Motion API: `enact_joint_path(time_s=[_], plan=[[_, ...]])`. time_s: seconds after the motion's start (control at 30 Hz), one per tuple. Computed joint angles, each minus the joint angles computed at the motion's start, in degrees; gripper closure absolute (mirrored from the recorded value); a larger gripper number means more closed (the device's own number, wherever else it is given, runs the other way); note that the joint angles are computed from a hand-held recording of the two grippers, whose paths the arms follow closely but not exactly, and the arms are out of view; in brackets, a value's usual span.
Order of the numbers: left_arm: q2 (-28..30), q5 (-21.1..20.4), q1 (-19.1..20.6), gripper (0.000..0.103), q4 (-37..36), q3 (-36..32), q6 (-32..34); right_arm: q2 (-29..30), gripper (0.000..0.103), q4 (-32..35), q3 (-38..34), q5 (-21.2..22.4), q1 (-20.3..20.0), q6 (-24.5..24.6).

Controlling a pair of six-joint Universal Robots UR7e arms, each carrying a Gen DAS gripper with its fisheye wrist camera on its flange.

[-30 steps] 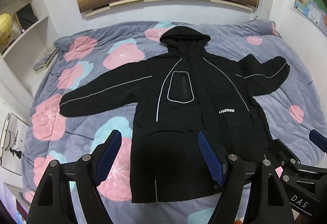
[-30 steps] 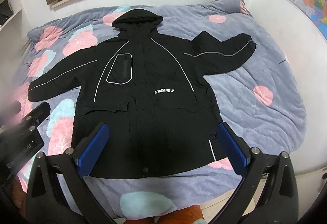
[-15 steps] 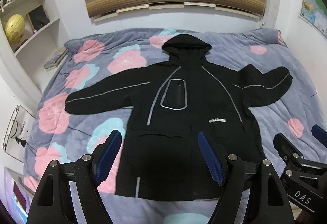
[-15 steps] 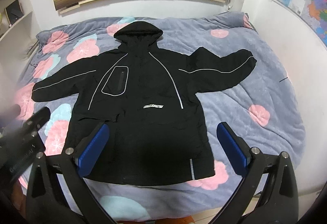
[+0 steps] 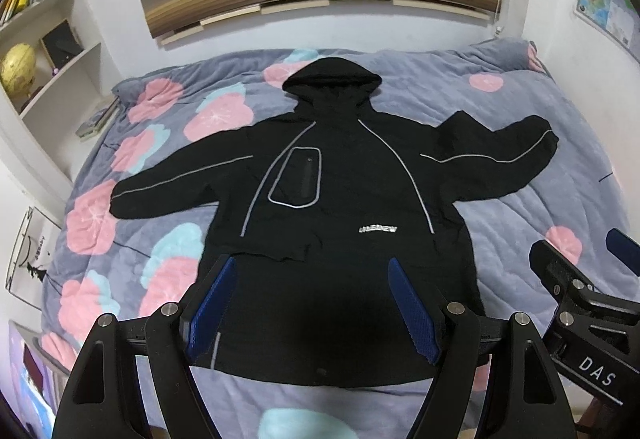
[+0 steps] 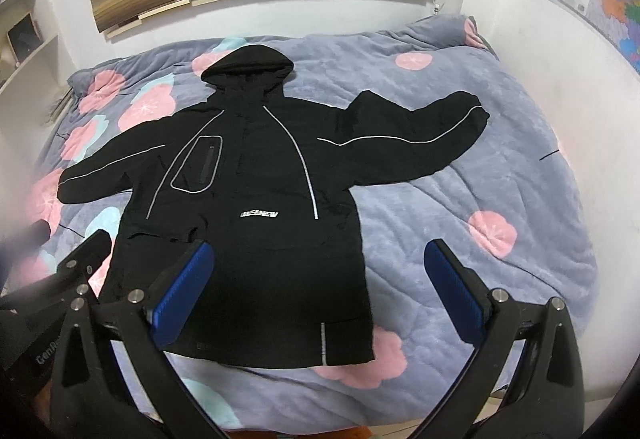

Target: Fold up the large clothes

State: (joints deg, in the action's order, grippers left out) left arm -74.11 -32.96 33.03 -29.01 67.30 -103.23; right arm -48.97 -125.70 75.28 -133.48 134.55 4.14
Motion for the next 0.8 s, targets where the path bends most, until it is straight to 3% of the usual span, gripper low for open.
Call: enact_joint_path(time_s=[0.43, 0.8], plan=[[5.3, -2.2, 0.7, 0.024, 2.4, -3.7, -4.6, -1.2, 0.000, -0.3, -0.7, 5.3, -3.3, -5.1], [8.0, -1.7, 2.1, 0.024, 6.0, -6.7, -8.0, 1.3, 0.000, -2.0, -3.8, 7.6, -5.3, -9.7]])
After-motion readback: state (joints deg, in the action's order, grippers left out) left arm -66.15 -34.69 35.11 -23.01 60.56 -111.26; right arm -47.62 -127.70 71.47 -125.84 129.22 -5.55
